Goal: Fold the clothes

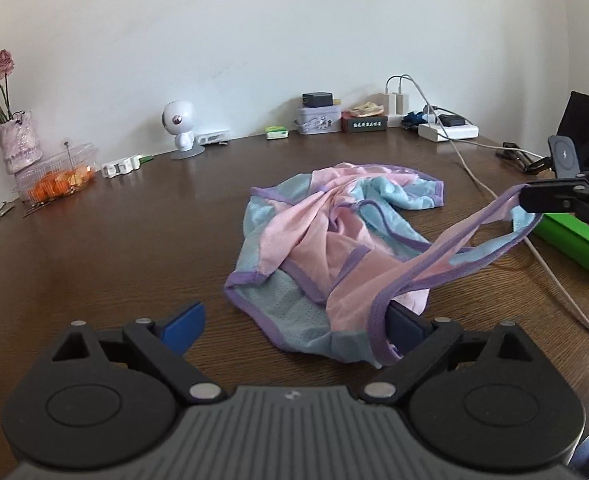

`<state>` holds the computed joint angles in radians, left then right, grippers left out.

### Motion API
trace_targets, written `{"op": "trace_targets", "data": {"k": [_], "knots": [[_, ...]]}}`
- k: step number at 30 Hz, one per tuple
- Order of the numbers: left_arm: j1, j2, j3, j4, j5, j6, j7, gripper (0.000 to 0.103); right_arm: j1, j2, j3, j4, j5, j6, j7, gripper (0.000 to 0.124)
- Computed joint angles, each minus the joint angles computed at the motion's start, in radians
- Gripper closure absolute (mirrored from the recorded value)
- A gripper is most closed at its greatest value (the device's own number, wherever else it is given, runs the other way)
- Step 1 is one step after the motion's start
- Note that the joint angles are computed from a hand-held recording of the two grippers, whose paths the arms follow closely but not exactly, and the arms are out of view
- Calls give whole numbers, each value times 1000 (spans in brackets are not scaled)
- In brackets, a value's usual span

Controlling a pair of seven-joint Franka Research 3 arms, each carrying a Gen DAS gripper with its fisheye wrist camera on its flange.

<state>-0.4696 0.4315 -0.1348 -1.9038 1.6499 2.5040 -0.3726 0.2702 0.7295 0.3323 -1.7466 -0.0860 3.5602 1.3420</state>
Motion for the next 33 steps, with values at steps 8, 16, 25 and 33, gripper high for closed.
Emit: {"op": "trace_targets", "data": {"k": [8, 16, 25, 33], "knots": [[-57, 51, -1, 59, -160, -107, 177, 56, 284, -16, -284, -5, 237, -103, -182, 116], [-59, -7, 10, 13, -57, -14, 74, 99, 368, 11, -330, -8, 348, -13, -320, 47], [-32, -46, -23, -18, 23, -5, -6, 99, 473, 43, -408, 36, 548, -3, -479, 119], [-97, 46, -20, 45, -49, -152, 185, 3, 307, 0, -224, -20, 469, 103, -440, 121]]}}
